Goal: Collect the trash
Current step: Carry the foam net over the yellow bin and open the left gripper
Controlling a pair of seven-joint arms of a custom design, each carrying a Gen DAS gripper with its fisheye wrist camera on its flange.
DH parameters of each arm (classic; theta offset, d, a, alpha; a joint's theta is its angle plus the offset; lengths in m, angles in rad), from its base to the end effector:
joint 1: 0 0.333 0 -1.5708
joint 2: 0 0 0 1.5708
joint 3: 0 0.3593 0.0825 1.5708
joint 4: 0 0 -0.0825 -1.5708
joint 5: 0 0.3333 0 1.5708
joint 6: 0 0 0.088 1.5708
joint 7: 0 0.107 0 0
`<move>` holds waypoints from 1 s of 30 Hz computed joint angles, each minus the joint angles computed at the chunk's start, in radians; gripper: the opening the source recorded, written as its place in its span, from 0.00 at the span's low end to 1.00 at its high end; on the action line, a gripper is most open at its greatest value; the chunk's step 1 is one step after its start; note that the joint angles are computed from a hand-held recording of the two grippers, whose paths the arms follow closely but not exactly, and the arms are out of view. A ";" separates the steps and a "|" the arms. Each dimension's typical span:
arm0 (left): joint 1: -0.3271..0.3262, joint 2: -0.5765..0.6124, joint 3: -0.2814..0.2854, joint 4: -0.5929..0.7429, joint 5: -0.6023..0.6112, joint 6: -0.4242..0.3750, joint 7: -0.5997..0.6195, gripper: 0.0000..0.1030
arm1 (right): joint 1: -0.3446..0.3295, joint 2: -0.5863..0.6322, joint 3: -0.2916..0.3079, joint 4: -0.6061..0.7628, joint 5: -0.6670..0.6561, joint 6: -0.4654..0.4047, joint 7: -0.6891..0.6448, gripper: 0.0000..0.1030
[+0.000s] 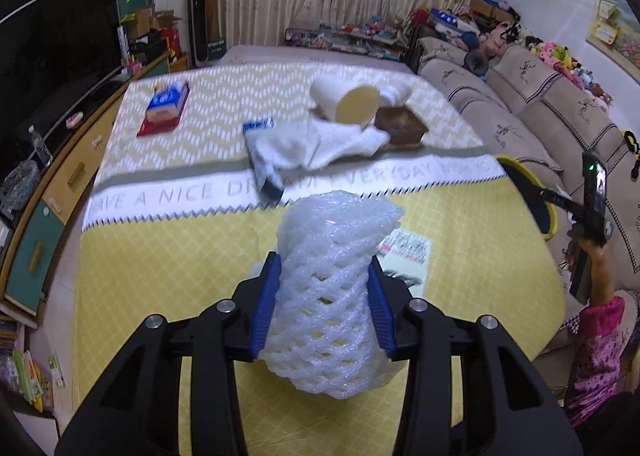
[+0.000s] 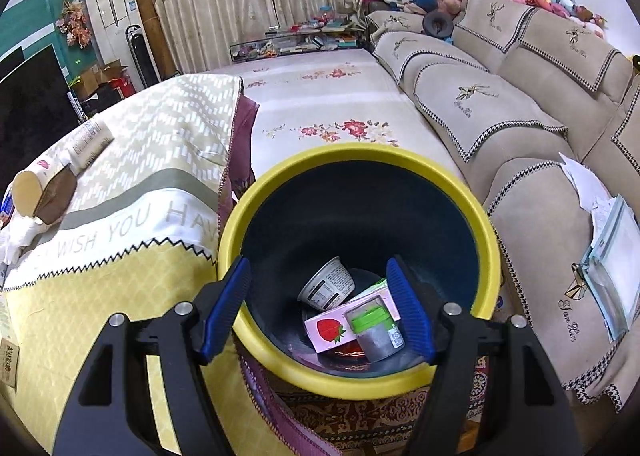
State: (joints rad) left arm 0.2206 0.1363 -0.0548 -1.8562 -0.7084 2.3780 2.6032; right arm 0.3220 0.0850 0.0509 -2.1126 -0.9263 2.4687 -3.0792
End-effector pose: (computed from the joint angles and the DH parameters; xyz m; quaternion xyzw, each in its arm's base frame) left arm 0.5839 0.0928 0.5530 -0.5056 0.7938 -0.3150 0.1229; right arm 0.5062 0.1991 0.4752 -0.4417 0.8288 -0.2874 0.1881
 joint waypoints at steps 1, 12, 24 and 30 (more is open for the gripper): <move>0.001 -0.002 -0.002 0.007 -0.009 -0.010 0.005 0.41 | 0.002 -0.005 0.001 -0.002 -0.004 -0.003 0.004 0.65; -0.073 0.026 -0.056 0.087 -0.019 -0.079 0.035 0.41 | 0.009 -0.127 0.045 -0.086 -0.039 -0.094 0.080 0.66; -0.256 0.168 -0.161 0.285 0.088 -0.178 -0.059 0.41 | -0.021 -0.294 0.098 -0.243 -0.017 -0.173 0.175 0.66; -0.383 0.302 -0.203 0.452 0.207 -0.221 -0.180 0.41 | -0.034 -0.358 0.113 -0.327 0.020 -0.175 0.211 0.66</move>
State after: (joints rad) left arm -0.1626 0.4381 -0.2577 -1.4047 -0.5014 2.1574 2.4231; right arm 0.2884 -0.2733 0.1641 -2.4398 -0.9062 2.2934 -2.8685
